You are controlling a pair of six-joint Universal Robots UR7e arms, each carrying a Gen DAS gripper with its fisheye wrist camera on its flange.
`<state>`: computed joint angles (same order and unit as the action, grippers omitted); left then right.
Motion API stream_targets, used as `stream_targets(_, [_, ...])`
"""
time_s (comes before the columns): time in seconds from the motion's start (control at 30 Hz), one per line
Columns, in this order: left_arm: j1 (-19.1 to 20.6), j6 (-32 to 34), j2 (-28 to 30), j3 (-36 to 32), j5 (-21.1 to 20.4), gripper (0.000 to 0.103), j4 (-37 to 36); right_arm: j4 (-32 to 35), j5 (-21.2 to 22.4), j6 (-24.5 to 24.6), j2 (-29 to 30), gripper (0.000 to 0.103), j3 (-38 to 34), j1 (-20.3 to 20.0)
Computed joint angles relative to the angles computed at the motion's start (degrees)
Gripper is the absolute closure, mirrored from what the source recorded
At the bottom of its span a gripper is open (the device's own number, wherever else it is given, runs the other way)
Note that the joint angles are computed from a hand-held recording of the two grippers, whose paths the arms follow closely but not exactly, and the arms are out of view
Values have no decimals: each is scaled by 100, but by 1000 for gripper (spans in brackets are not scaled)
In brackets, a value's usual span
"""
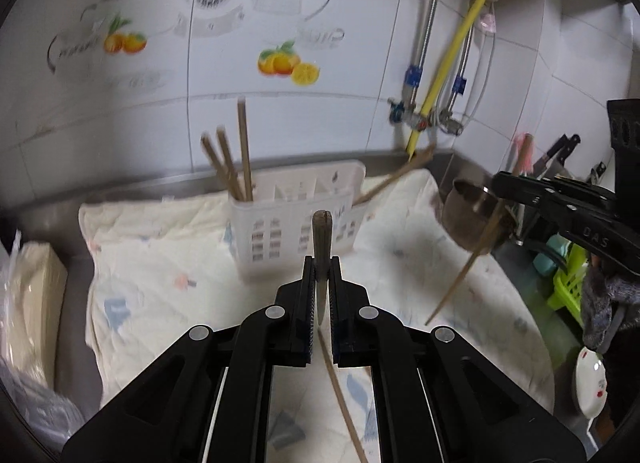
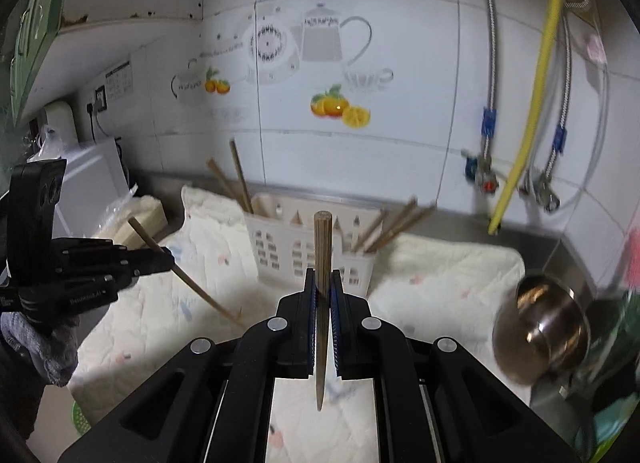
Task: Organize utensils
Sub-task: 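Lift the chopstick upright with the left tool while the right tool raises its chopstick, then lower the left tool's chopstick into the white holder and open while the right tool releases its chopstick there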
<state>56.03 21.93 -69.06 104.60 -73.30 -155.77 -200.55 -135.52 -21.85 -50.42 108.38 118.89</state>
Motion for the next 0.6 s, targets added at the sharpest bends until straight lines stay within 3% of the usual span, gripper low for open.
stream_targets(0.33, [-310,342,266,-881,-60,98,-27,342,325,-466,227,97,-1160,-71])
stream_targets(0.6, [-382,550,568,-1534,62,98,-101,135,529,-904,670,97,-2179,-183])
